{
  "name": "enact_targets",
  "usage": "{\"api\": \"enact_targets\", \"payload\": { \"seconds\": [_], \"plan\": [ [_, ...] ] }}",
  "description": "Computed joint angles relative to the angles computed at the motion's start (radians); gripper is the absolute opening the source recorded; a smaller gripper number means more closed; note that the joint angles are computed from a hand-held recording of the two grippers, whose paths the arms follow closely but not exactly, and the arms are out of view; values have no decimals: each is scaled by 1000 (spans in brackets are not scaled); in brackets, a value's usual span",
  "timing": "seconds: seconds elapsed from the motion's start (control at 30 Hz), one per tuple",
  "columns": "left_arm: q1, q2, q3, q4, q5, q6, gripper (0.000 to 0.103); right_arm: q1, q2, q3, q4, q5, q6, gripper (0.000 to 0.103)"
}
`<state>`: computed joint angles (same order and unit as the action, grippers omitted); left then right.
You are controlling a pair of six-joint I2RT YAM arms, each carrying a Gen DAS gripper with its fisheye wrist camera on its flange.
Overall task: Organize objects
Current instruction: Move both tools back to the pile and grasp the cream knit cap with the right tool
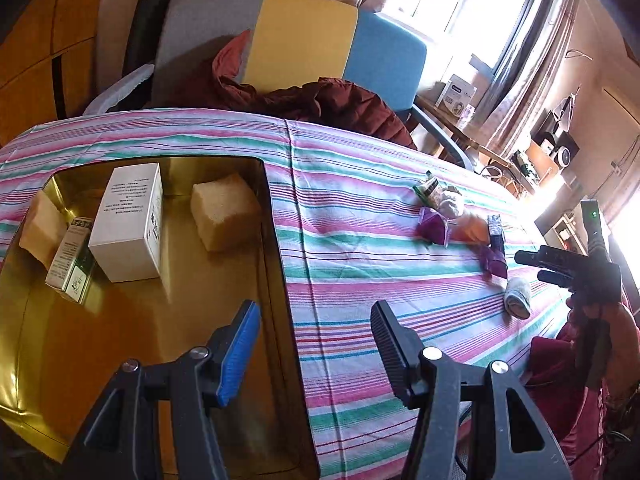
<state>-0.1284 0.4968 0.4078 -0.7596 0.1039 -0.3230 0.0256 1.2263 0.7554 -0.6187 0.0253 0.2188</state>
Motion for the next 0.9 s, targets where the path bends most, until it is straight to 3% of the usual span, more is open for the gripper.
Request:
{"api": "enact_targets", "payload": {
  "seconds": [0.1, 0.23, 0.33, 0.4, 0.6, 0.7, 0.9],
  "plan": [
    [-46, 3, 0, 0, -23, -19, 58, -86, 81, 24, -36, -20, 3, 88],
    [-91, 11, -1, 5, -48, -46, 58, -181, 221, 60, -72, -163, 9, 87],
    [-109, 9, -6, 5, -60, -57, 58, -207, 275, 80, -68, -238, -2, 80],
    [-127, 9, -8, 4, -69, -68, 58, -197, 264, 79, -40, -246, -28, 55],
    [-233, 44, 0, 21, -138, -128, 58, -118, 271, 67, 26, -337, -112, 55],
    [-305, 103, 17, 50, -181, -159, 58, -85, 289, 77, 58, -438, -138, 55],
    [-411, 247, 66, 131, -229, -199, 58, -19, 257, 18, 240, -460, -197, 55]
  ]
}}
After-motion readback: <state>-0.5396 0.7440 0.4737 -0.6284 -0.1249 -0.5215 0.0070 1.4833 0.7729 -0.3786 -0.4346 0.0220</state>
